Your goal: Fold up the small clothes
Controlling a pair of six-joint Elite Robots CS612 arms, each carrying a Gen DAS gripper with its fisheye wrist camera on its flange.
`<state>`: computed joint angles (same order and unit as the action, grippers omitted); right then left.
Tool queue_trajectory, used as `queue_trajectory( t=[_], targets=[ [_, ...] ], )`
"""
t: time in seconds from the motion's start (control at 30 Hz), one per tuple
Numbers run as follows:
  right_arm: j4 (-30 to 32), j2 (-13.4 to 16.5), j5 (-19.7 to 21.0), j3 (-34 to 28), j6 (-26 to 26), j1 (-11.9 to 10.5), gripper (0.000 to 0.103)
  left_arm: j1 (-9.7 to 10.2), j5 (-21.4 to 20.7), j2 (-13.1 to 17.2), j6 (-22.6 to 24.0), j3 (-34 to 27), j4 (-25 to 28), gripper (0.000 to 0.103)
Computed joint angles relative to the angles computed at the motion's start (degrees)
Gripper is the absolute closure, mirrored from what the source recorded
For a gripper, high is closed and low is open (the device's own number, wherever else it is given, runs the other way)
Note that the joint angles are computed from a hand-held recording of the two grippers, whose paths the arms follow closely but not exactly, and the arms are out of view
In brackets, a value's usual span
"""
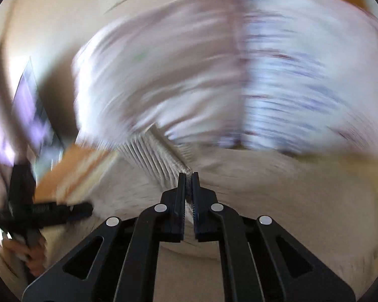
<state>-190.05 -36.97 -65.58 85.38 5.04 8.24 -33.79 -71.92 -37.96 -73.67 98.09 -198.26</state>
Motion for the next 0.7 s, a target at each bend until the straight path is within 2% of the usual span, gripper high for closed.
queue_trajectory(
  t=[0.1, 0.17, 0.23, 0.27, 0.3, 0.37, 0.47, 0.6, 0.7],
  targets=[
    [5.81, -0.74, 1.27, 1.56, 4.16, -2.75, 0.097, -0.13, -0.22, -0.06, 1.82, -0.34, 0.31, 0.047],
    [9.30, -1.25, 3.26, 2.54, 6.51, -4.67, 0.091, -0.26, -0.71, -0.39, 3.89, -0.36, 0.84, 0.043],
    [8.90, -1.66, 4.53, 3.14, 8.71, -5.79, 0.077, -0.34, -1.75, -0.53, 5.17, 0.13, -1.02, 0.043],
    [7.89, -1.78, 5.64, 3.36, 10.43, -6.38, 0.058, -0.49, -1.88, -0.72, 5.79, 0.59, -2.07, 0.043],
    [6.65, -1.61, 6.87, 3.19, 13.09, -7.06, 0.049, -0.73, -1.39, -1.03, 6.27, 1.08, -2.47, 0.043],
    [7.40, -1.36, 8.02, 2.38, 15.10, -7.69, 0.049, -1.45, 0.65, -2.14, 7.25, 2.53, -1.88, 0.040],
    [13.85, -0.75, 8.36, 0.08, 16.08, -8.03, 0.050, -2.23, 2.98, -3.46, 7.25, 4.46, -0.32, 0.039],
    [20.20, 0.30, 7.48, -1.88, 15.53, -7.67, 0.061, -2.66, 3.71, -4.31, 6.17, 6.45, 0.54, 0.039],
    [20.32, 0.85, 8.17, -2.03, 15.72, -7.54, 0.067, -2.74, 3.35, -4.42, 5.24, 7.37, 0.62, 0.039]
  ],
)
